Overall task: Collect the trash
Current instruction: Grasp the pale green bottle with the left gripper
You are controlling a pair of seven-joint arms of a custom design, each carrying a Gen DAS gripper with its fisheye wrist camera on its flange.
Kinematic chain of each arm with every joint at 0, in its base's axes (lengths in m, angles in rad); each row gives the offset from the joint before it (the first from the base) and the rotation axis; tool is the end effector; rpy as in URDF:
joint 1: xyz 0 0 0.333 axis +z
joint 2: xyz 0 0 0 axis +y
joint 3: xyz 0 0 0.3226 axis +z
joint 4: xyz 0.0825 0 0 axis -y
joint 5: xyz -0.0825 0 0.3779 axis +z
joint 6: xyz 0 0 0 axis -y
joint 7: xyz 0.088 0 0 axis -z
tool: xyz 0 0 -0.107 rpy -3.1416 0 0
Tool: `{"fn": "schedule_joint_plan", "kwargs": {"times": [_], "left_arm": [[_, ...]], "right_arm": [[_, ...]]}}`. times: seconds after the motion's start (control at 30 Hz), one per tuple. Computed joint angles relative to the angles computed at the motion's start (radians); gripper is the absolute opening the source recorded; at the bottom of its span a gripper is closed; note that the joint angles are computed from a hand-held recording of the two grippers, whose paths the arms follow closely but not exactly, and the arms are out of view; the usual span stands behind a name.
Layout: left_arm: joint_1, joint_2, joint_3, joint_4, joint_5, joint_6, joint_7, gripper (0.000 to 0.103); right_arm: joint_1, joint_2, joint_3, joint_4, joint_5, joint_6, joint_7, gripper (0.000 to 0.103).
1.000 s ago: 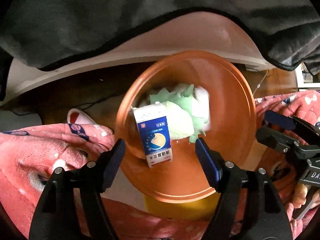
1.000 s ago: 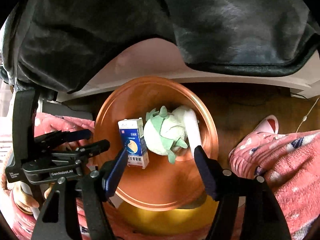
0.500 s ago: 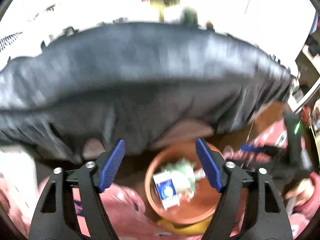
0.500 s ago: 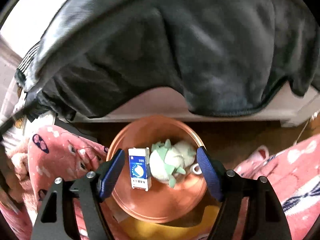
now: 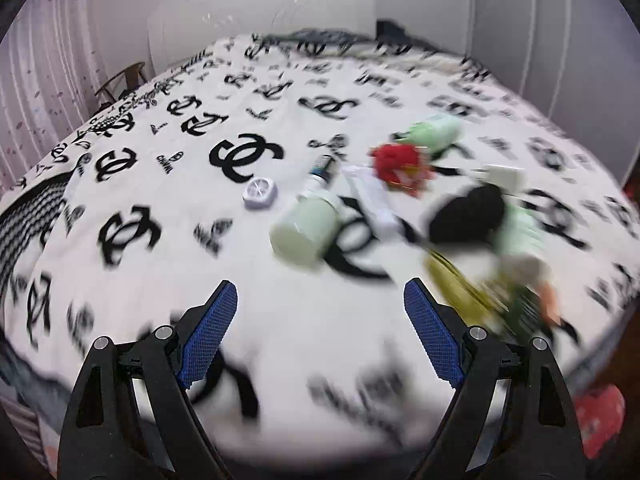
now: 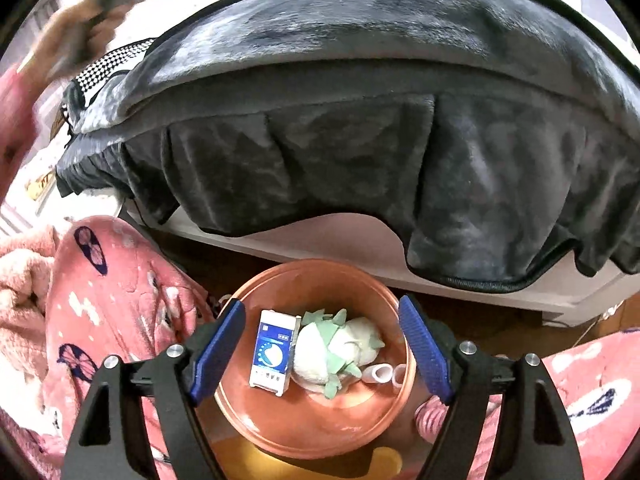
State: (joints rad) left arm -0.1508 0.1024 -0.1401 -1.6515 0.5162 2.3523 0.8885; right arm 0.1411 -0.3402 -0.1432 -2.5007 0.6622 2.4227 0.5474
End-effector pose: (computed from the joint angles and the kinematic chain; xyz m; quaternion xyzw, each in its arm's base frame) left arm 0.6113 -0.1710 0.6212 -0.7047 0.6110 -0.2089 0.2942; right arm 0.4437 0.0001 0.4418 -0.8395 0.4590 -0.0398 0.2880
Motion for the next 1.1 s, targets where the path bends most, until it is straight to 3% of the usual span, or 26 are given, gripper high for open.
{"fn": "schedule_joint_plan", "kwargs": {"times": [0.07,0.17,0.3,0.37,0.43,0.5,0.63,0.8,1.1], "left_arm": [[-0.008,0.109,0.013,0.143,0.028,-0.112,-0.017,0.083],[-0.002,0.236,0.032,0.309,-0.057,-0.211,0.046,0.083],[-0.007,0.301,0.048,0.376,-0.112,-0.233,0.094,0.078],[-0.006,0.319,0.049,0.395,-0.136,-0.220,0.116,0.060],[-0.009,0.332,0.053,0.422,-0.159,-0.224,0.119,0.049],[-0.018,0.320,0.059,0.415,-0.160,-0.229,0.108,0.048],[-0.011,0.244,0.053,0.315,-0.176,-0.164,0.096,0.046],[0.003,0.030,0.028,0.039,-0.175,0.014,0.040,0.041],[0.027,-0.211,-0.031,-0.251,-0.166,0.165,-0.042,0.041]], "right_arm": [[0.001,0.003,0.003,-0.005,-0.005,0.009,-0.006,0.079],[-0.005,0.025,0.010,0.004,-0.031,0.003,0.008,0.079],[-0.013,0.063,0.015,0.024,-0.049,-0.017,0.038,0.079],[-0.020,0.078,0.018,0.035,-0.054,-0.034,0.053,0.079],[-0.027,0.088,0.022,0.041,-0.063,-0.049,0.068,0.079],[-0.031,0.091,0.025,0.045,-0.065,-0.057,0.074,0.079],[-0.034,0.078,0.023,0.040,-0.050,-0.063,0.061,0.079],[-0.028,0.034,0.016,0.018,-0.016,-0.041,0.035,0.079],[0.011,-0.061,-0.008,0.038,0.041,-0.028,0.024,0.079]]}}
